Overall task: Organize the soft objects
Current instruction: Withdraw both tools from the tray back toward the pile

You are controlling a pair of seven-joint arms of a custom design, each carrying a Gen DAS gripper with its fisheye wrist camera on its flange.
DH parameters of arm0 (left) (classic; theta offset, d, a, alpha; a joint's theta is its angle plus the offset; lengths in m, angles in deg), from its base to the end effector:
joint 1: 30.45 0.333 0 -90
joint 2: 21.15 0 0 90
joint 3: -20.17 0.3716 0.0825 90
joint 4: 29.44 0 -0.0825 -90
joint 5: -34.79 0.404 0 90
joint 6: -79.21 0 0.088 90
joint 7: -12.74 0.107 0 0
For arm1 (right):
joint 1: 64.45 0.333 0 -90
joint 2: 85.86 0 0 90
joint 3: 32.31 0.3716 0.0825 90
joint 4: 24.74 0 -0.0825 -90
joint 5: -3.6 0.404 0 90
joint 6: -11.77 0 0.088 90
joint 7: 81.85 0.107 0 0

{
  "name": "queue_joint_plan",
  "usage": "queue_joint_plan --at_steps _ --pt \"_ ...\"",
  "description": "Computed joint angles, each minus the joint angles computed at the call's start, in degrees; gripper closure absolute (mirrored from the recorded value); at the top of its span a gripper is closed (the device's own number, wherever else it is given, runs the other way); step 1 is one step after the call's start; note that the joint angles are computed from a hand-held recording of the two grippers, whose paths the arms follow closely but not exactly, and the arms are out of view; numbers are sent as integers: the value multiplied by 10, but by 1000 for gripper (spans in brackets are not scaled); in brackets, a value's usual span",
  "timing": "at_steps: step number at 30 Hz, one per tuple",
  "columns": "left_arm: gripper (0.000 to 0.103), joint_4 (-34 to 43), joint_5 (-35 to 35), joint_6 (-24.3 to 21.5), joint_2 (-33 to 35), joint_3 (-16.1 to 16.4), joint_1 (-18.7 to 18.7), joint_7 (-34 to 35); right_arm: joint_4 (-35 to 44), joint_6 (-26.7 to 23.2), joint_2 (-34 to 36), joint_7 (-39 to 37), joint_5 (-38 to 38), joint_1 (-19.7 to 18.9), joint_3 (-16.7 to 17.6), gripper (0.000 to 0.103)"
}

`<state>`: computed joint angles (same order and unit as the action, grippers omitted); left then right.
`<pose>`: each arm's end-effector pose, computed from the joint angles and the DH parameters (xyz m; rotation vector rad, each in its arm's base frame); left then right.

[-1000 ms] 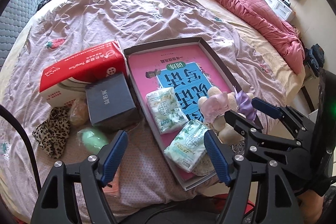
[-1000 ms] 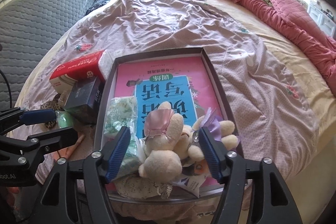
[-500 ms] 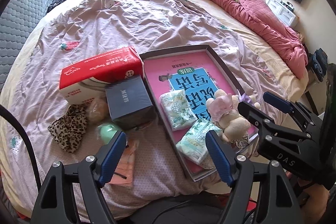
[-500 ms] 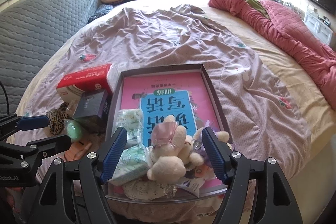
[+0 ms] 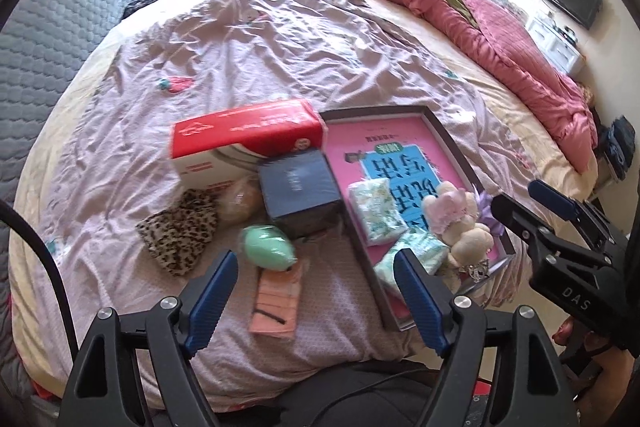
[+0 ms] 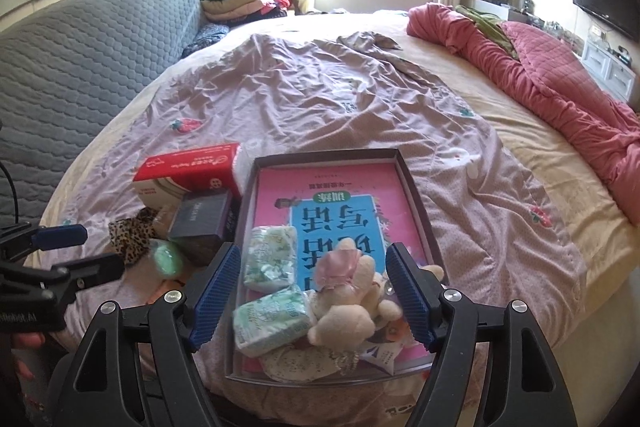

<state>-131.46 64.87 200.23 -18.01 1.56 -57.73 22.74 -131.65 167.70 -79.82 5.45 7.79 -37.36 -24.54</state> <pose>0.4581 -0.4320 0.6020 -2.2630 1.5208 -0.5655 0.5474 0.3729 0.5945 -2.1412 1.1375 -0.3876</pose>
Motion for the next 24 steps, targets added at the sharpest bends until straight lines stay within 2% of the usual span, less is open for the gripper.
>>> queue_joint_plan --at_steps 11,24 --pt "23 -66 6 -20 -78 -7 19 -57 -5 10 -15 -30 33 7 13 26" --pt "23 -124 -6 -34 -147 -23 41 -92 -9 11 -26 -65 63 19 24 26"
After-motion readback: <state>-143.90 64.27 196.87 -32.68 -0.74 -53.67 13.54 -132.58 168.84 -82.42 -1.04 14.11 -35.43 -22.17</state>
